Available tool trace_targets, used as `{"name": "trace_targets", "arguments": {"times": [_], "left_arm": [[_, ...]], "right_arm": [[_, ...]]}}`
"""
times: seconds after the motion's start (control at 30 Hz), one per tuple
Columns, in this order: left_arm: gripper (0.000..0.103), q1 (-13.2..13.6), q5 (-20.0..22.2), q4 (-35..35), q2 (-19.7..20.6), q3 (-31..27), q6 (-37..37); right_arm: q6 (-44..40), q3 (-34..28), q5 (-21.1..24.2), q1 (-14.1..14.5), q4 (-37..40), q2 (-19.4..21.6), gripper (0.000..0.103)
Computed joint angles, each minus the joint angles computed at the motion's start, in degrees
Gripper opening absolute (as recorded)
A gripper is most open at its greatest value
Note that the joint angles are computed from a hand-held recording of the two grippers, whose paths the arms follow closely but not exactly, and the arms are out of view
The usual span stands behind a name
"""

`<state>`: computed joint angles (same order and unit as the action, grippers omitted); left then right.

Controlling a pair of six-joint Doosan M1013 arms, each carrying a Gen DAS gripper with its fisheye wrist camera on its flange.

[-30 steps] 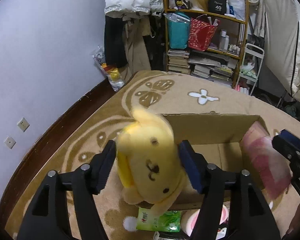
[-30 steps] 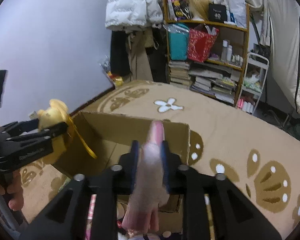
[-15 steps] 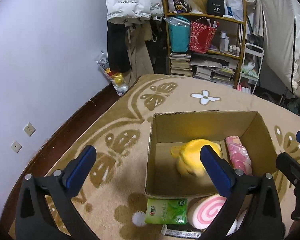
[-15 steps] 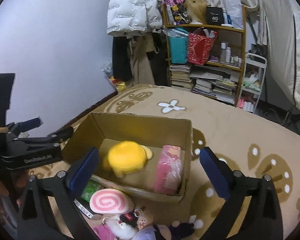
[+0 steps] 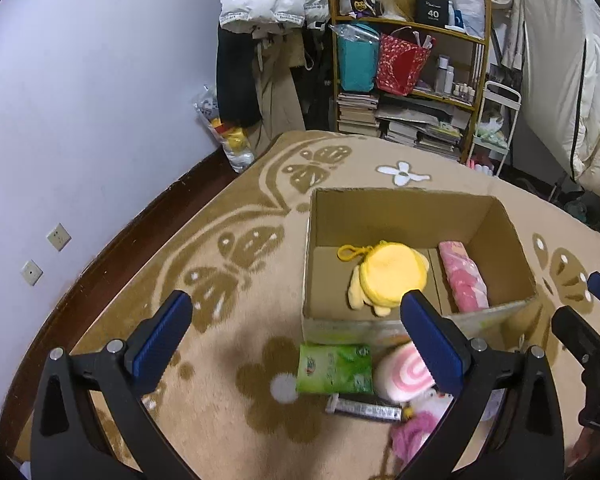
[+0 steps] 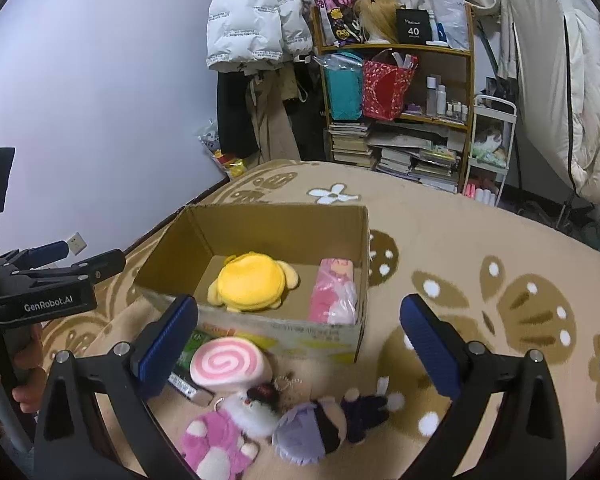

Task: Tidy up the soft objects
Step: 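Open both tools over the box and withdraw toward the remaining pile, then grasp the black tissue pack with the left tool while the right tool grasps the pink bear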

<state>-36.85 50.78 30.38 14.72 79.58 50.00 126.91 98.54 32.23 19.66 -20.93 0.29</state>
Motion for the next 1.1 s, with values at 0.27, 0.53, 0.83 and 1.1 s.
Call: {"name": "trace_targets", "arguments": {"times": [0.27, 0.53, 0.83, 1.1], "left_arm": [[0.103, 0.2, 0.9, -4.8, -1.2, 2.0, 3.2], [0.103, 0.9, 1.6, -10.0, -1.1, 3.2, 4.7], [0.103, 1.8, 4.1, -14.8, 0.2, 2.8, 8.0], [0.103, 2.1, 6.8, -17.7, 1.9, 2.3, 10.6]], "right_arm": [[2.6, 2.0, 0.3, 1.6, 0.2, -1.0, 0.103], [2.4, 4.5, -0.8, 2.9, 4.4, -1.1, 0.103], [-0.2, 5.9, -0.1, 3.5, 8.8, -0.2, 0.103], [-8.9, 6.7, 0.9, 3.1, 17.8, 0.5, 0.099]]}}
